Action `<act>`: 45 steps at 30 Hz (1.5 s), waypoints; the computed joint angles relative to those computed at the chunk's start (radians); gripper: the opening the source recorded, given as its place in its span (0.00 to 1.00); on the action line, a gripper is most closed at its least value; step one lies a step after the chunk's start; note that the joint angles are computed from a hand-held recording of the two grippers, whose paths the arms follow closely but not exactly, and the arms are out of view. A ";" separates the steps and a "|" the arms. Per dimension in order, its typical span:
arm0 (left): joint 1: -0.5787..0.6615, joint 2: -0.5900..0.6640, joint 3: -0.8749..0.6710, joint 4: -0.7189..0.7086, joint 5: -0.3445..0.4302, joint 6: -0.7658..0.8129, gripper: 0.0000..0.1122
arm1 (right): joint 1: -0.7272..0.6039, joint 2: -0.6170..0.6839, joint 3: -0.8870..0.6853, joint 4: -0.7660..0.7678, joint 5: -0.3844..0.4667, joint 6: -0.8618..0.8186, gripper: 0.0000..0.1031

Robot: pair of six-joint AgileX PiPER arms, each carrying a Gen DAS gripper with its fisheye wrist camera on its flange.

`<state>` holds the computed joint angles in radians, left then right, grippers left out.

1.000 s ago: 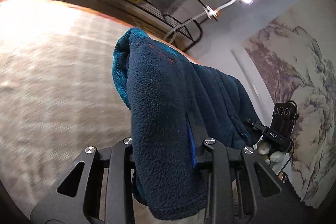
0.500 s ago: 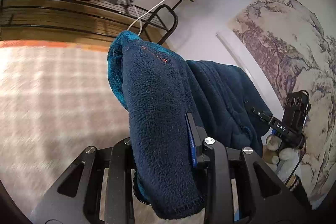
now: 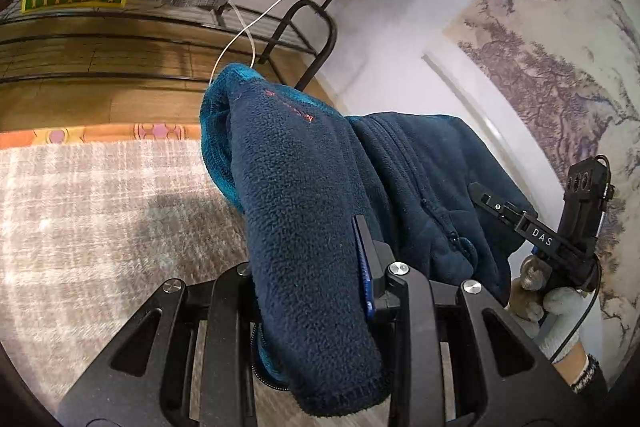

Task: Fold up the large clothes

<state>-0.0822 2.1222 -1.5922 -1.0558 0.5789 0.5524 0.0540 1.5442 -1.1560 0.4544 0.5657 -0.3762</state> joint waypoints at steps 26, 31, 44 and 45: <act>-0.149 0.001 0.014 0.736 -0.140 -0.594 0.28 | 0.079 0.174 -0.072 -0.595 0.045 0.510 0.40; -0.166 -0.072 0.057 0.819 -0.108 -0.663 0.35 | 0.126 0.089 -0.044 -0.781 0.062 0.648 0.64; -0.294 -0.586 0.362 1.076 -0.131 -0.861 0.36 | 0.150 -0.227 -0.055 -0.624 0.208 0.533 0.64; -0.318 -0.629 0.371 1.128 -0.112 -0.912 0.36 | 0.163 -0.250 -0.062 -0.621 0.227 0.538 0.64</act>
<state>-0.4005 1.4935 -1.2210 0.0724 0.4668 -0.3593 0.2171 1.2946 -1.2183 -0.1662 0.7929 0.1623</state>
